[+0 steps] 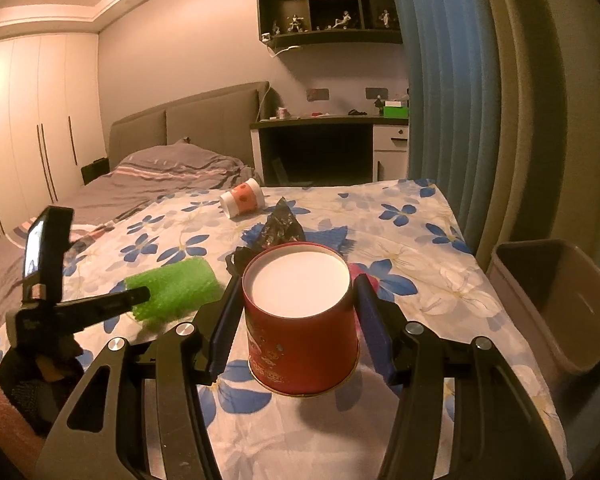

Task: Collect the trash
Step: 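Grasp the red paper cup with the right tool while the left tool grasps the green scrubber, then carry the red cup and green scrubber in both tools over the grey bin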

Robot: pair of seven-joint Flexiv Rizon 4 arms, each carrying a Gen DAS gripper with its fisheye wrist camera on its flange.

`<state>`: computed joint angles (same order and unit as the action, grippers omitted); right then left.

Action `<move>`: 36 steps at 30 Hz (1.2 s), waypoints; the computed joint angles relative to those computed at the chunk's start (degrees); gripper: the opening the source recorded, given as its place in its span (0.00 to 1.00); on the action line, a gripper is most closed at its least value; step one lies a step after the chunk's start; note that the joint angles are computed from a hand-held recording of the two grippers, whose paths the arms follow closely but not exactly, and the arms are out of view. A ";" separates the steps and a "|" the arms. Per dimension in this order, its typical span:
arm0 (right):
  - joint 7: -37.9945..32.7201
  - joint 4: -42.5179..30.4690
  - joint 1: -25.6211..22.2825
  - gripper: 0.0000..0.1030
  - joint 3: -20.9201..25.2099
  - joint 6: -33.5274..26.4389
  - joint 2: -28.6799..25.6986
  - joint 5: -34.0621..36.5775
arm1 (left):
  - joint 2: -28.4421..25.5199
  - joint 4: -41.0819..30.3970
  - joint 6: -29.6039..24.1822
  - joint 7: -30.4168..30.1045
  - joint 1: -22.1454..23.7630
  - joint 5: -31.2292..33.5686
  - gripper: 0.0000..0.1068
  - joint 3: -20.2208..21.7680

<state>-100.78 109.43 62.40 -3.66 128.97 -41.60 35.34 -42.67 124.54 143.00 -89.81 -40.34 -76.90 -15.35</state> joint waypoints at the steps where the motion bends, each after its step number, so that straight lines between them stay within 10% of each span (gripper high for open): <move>1: 0.13 0.40 -0.20 0.53 0.27 0.52 0.11 0.00 | 0.16 0.58 0.63 -1.47 -0.27 0.60 0.10 0.03; 12: 1.61 5.28 -3.83 0.53 4.96 6.00 1.81 -0.31 | 1.27 2.11 9.62 -6.09 -5.46 -2.66 0.10 -2.19; 36: 2.95 11.07 -11.59 0.53 9.19 15.60 3.40 -0.23 | -5.52 -18.49 13.74 18.90 -6.91 -1.48 0.10 -7.07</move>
<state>-97.83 120.50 50.82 5.53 144.57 -38.20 35.11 -48.19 106.05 156.73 -70.90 -47.25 -78.37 -22.42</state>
